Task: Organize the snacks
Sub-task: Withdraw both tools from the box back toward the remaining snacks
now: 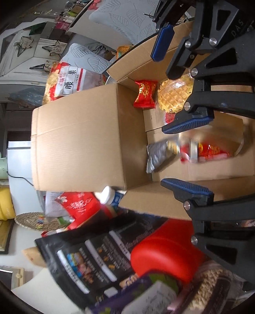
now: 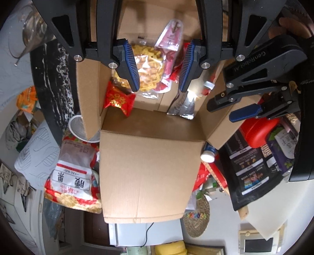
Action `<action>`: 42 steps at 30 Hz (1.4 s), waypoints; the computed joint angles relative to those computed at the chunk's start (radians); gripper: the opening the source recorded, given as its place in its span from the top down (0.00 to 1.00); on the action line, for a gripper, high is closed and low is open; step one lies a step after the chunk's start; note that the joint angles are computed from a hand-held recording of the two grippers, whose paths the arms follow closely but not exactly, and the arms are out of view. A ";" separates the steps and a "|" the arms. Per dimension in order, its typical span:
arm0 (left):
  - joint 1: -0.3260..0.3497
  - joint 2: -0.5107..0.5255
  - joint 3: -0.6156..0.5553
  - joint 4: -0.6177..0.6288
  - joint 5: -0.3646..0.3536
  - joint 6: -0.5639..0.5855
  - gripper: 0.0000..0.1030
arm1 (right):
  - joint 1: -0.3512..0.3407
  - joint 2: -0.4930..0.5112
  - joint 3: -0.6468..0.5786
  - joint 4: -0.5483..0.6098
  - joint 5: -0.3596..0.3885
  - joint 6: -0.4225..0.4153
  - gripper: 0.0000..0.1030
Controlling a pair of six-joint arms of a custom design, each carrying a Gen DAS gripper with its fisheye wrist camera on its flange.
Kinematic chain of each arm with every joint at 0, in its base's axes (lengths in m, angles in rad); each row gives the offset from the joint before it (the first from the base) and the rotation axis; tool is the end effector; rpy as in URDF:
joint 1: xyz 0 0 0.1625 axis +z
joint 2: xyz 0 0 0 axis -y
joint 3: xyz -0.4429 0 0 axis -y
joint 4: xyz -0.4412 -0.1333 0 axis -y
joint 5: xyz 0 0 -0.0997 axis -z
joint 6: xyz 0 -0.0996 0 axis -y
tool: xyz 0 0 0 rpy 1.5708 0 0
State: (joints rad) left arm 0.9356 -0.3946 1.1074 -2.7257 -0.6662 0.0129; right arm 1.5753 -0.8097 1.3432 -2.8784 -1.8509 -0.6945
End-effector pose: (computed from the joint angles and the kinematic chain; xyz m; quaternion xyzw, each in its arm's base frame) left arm -0.3394 -0.8171 0.0313 0.1886 0.8624 -0.3183 0.3455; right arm 0.1095 -0.8231 0.2601 0.2645 -0.8796 0.3080 0.2481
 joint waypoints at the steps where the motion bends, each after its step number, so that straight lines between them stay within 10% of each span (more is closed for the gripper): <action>1: -0.005 -0.009 0.014 -0.013 0.008 0.001 0.55 | 0.002 -0.009 0.013 -0.009 -0.001 -0.001 0.60; 18: -0.112 -0.140 0.240 -0.227 0.069 0.049 0.55 | 0.035 -0.196 0.254 -0.175 0.068 -0.055 0.60; 28: -0.187 -0.234 0.407 -0.338 0.108 0.068 0.55 | 0.054 -0.311 0.417 -0.282 0.127 -0.091 0.36; 32: -0.208 -0.266 0.466 -0.364 0.118 0.052 0.28 | 0.058 -0.354 0.484 -0.322 0.146 -0.113 0.33; 42: -0.260 -0.321 0.592 -0.488 0.146 0.095 0.28 | 0.064 -0.422 0.609 -0.424 0.169 -0.146 0.26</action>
